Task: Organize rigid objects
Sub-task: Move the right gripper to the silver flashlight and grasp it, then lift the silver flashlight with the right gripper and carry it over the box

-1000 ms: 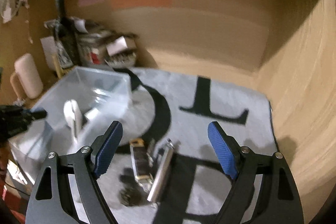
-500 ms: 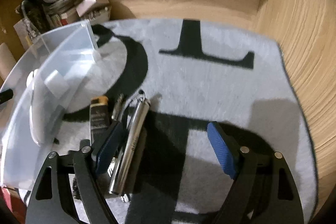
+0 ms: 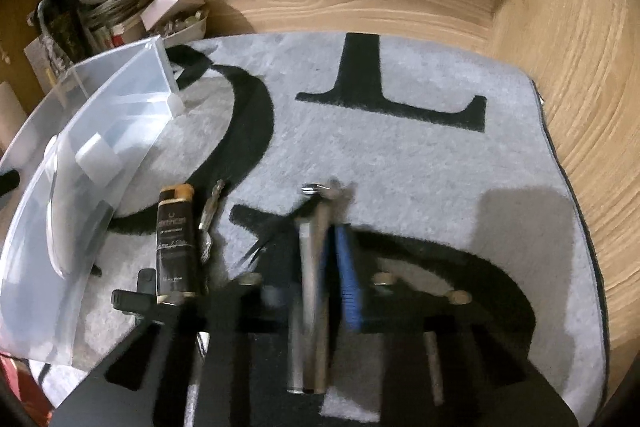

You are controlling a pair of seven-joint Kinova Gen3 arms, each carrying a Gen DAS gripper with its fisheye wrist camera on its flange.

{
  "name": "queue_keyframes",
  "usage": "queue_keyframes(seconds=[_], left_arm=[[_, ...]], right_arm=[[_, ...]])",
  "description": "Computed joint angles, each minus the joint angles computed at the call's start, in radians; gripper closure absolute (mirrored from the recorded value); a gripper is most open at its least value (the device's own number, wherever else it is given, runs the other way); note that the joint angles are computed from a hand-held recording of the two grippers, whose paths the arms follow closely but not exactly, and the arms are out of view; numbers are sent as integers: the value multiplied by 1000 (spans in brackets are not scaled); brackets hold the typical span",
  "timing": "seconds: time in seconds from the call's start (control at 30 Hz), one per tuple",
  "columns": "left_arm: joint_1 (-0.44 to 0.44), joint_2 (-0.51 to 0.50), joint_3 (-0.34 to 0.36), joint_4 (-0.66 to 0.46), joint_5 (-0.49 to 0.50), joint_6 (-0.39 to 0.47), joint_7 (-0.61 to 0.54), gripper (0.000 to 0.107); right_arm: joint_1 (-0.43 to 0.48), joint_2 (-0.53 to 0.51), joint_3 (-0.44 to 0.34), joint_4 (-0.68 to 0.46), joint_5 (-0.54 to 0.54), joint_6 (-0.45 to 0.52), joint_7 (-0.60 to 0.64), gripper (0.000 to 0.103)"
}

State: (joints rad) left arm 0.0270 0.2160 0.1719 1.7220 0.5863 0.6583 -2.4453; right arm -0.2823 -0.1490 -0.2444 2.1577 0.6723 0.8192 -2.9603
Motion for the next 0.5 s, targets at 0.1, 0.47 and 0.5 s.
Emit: queue_keyframes(seconds=[0.1, 0.47, 0.5], left_arm=[[1, -1, 0, 1, 0, -1, 1, 98], [1, -1, -1, 2, 1, -1, 0, 98], [0, 0, -1, 2, 2, -1, -2, 98]], right_arm=[[1, -4, -8, 2, 12, 3, -27, 89], [-26, -44, -73, -25, 115, 93, -116, 89], [-29, -49, -80, -31, 127, 103, -122, 89]])
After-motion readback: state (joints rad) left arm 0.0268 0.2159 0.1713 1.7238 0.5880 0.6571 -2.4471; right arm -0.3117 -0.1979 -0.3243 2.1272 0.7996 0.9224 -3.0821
